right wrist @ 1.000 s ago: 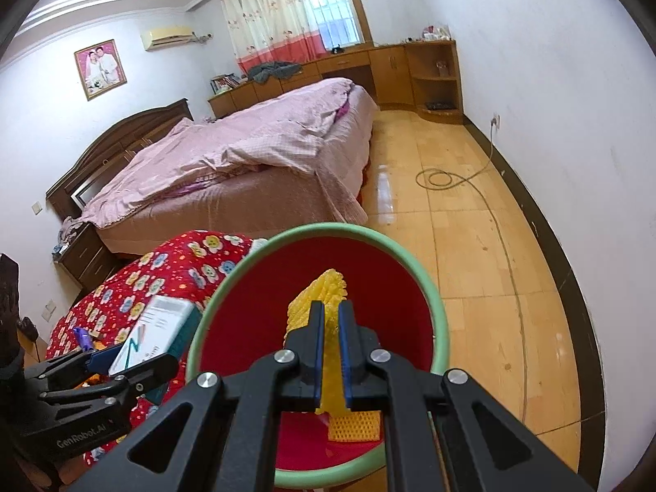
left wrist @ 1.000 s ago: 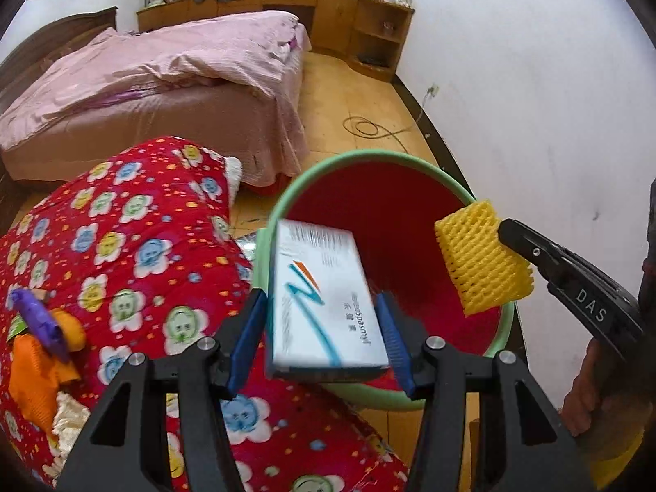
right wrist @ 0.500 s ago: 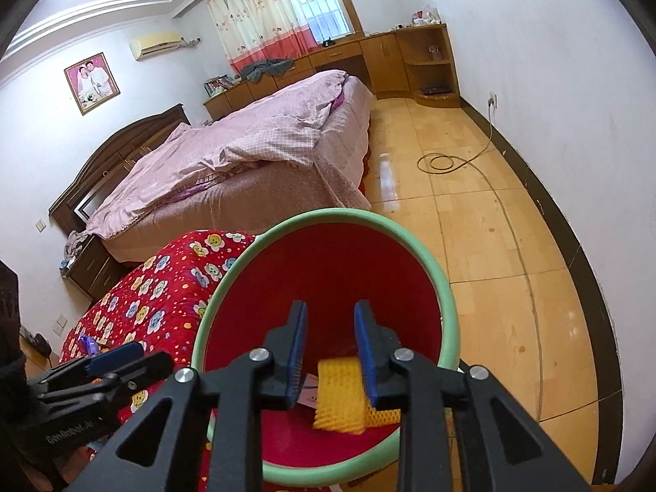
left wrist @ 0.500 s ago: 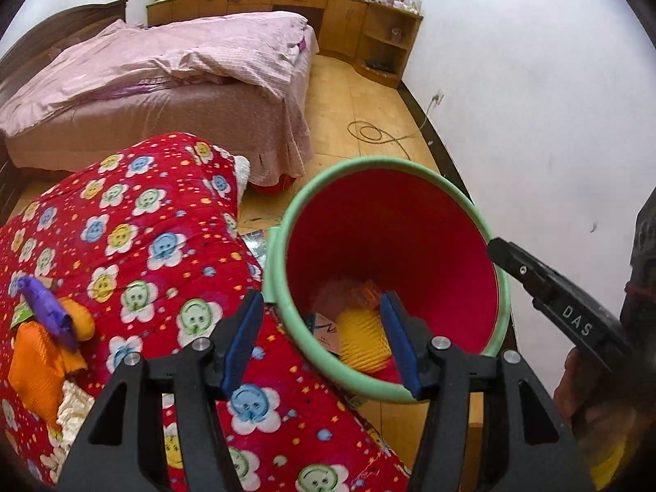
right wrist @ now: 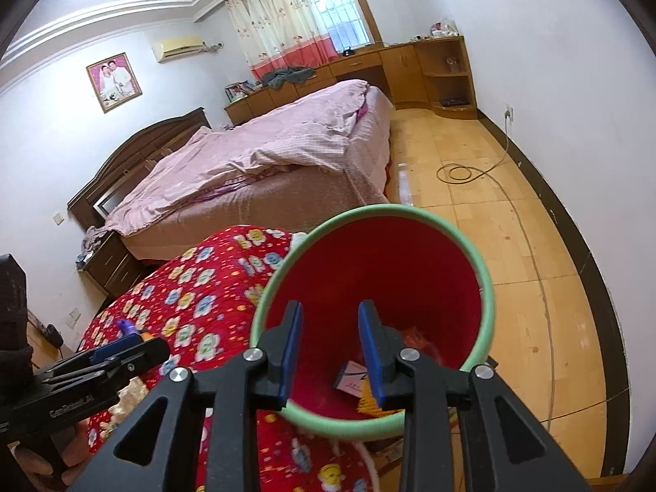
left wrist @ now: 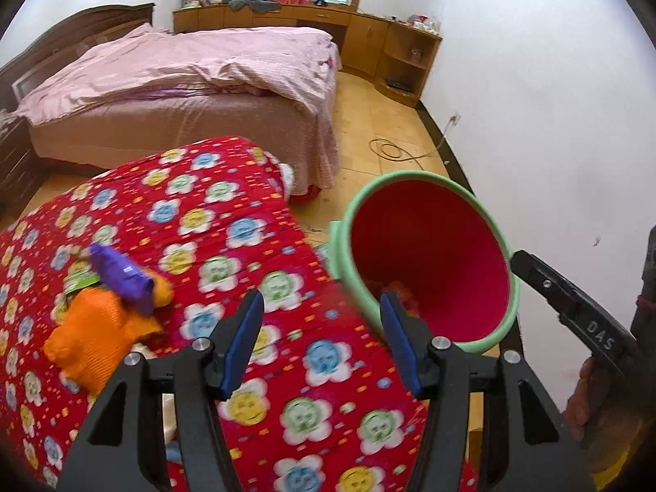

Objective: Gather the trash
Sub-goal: 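Grasp the orange mesh bag with the left tool while the right tool returns toward the blanket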

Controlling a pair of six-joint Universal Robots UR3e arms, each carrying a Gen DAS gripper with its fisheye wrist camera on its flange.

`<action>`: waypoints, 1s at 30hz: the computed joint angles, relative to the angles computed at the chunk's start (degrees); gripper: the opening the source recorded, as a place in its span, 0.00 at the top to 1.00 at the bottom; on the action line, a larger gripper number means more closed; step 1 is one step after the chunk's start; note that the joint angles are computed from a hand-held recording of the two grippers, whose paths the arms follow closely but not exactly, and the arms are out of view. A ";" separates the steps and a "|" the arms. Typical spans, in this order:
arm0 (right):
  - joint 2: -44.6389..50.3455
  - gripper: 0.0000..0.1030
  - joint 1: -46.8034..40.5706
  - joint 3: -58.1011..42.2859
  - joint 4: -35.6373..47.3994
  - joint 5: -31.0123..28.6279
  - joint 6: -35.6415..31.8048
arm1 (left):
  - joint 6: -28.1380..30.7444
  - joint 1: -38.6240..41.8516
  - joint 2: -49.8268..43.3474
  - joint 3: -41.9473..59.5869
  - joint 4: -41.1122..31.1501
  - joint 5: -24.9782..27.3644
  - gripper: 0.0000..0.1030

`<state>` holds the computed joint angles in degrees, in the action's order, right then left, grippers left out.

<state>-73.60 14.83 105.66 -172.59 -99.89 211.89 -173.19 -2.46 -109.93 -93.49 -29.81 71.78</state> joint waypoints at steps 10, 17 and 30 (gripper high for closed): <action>5.03 0.60 7.12 -8.49 4.14 -2.56 2.61 | 2.91 9.71 5.99 -9.47 2.72 -0.54 0.43; 9.92 0.55 10.78 -16.28 8.44 -2.95 3.68 | 4.72 15.87 6.33 -12.43 4.29 0.78 0.42; 17.23 0.46 13.95 -27.48 15.26 -2.98 5.03 | 3.77 21.73 -1.11 -11.46 6.14 3.68 0.38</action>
<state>-56.37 28.78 78.17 -157.33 -102.87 216.92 -169.42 19.27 -111.04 -104.95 -23.67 75.46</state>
